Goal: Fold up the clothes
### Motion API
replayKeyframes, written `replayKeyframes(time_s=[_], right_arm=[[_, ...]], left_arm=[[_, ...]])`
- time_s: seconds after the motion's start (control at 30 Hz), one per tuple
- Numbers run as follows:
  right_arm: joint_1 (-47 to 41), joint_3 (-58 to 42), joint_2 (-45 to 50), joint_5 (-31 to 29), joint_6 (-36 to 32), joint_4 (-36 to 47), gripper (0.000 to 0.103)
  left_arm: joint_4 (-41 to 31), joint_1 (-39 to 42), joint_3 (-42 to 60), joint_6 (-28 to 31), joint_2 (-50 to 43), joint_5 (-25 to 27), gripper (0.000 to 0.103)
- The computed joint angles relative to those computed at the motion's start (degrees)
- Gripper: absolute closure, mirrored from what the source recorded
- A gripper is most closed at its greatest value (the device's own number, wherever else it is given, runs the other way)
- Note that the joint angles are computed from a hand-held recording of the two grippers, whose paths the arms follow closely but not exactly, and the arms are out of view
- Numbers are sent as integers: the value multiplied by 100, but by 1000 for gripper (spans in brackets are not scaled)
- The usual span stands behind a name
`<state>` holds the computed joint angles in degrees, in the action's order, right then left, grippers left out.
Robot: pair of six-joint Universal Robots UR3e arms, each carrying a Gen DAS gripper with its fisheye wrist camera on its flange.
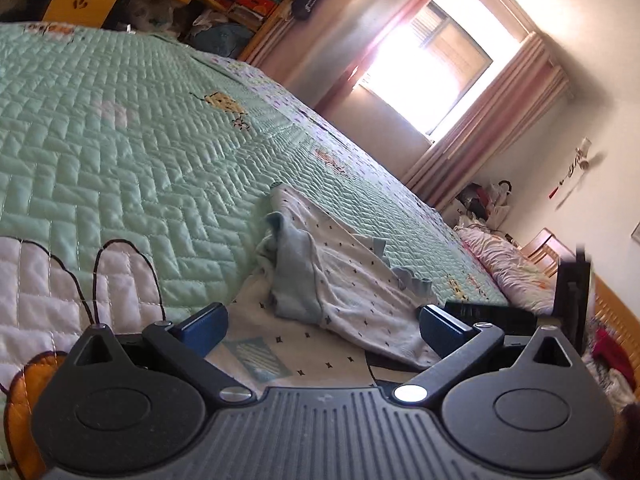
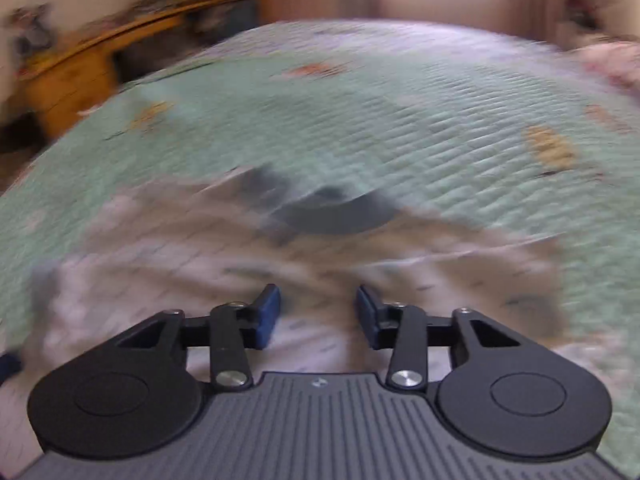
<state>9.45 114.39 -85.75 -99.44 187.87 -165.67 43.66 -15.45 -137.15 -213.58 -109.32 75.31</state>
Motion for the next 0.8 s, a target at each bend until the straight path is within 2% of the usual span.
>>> replayKeyframes(time_s=[0.03,0.07,0.1,0.2,0.23,0.27,0.3,0.37,0.4,0.47,0.53,0.57,0.67,0.73,0.8], right_arm=[[277,-281,136,-250,-41,83,55],[408,-408,150,-21,-118,76,55],[300,-512,126,683,-341,75,54],[214,-1038,384,2186,-626,270,53],[178,-1348,572,2596,-718,581,49],[206,-1784,853,2722,-877,1080,49],[345,-2159,1132,2368,-1011,1429,49],[743,-2577,1495,1080,-966,1644,48],[805,-2524,1481,775,-721,1490,44],[949,-2469,1474,268,-379,1243,43],[1138,-2480,1468,144,-491,1046,42],[1176,-2487,1445,286,-544,986,42],[1136,-2588,1378,1311,-693,998,42],[1384,-3042,1492,1455,-912,1531,41],[1641,-3509,1705,1299,-1074,2090,40]], left_arm=[[-7,-14,12,14,-6,18,1],[-9,-11,13,15,-2,10,1],[-5,-5,6,24,-2,-1,1],[-32,-9,-1,95,-4,-13,1],[-68,-20,11,120,2,-8,1],[-104,-30,24,146,9,-4,1],[-123,-32,32,162,8,-8,1],[-132,-20,41,172,-6,-36,1],[-136,-13,45,177,-14,-50,1],[-151,-10,56,195,-26,-57,1],[-158,-18,68,211,-37,-48,1],[-158,-23,73,218,-44,-42,1],[-109,13,60,212,-67,-90,1],[-53,28,29,198,-74,-115,1],[-27,21,16,199,-77,-108,1]])
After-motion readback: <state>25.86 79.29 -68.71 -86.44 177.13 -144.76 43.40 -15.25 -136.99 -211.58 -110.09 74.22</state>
